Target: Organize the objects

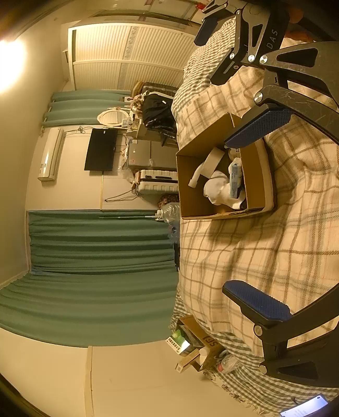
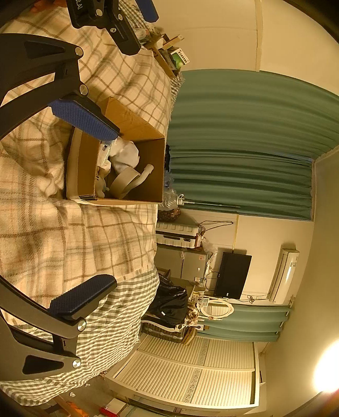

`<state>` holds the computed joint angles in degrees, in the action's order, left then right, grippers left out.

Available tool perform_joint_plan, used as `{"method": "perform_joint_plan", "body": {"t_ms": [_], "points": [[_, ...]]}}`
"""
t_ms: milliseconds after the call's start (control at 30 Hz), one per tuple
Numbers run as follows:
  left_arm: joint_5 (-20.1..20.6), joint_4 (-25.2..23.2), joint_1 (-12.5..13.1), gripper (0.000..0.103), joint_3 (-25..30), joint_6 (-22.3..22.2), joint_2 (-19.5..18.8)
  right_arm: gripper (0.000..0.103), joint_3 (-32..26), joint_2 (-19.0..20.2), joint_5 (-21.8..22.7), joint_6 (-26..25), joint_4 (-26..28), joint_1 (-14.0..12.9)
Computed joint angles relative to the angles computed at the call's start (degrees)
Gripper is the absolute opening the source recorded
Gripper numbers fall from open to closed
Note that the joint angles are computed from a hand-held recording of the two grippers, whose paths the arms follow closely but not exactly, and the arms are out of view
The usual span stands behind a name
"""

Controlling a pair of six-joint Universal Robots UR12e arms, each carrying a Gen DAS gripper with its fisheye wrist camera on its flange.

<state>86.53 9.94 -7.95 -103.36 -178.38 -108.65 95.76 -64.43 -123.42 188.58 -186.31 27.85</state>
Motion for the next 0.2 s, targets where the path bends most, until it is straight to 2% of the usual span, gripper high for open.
{"method": "perform_joint_plan", "body": {"t_ms": [200], "points": [[0.26, 0.55, -0.04, 0.103, -0.15, 0.13, -0.01, 0.103, 0.01, 0.05, 0.04, 0.03, -0.08, -0.02]]}}
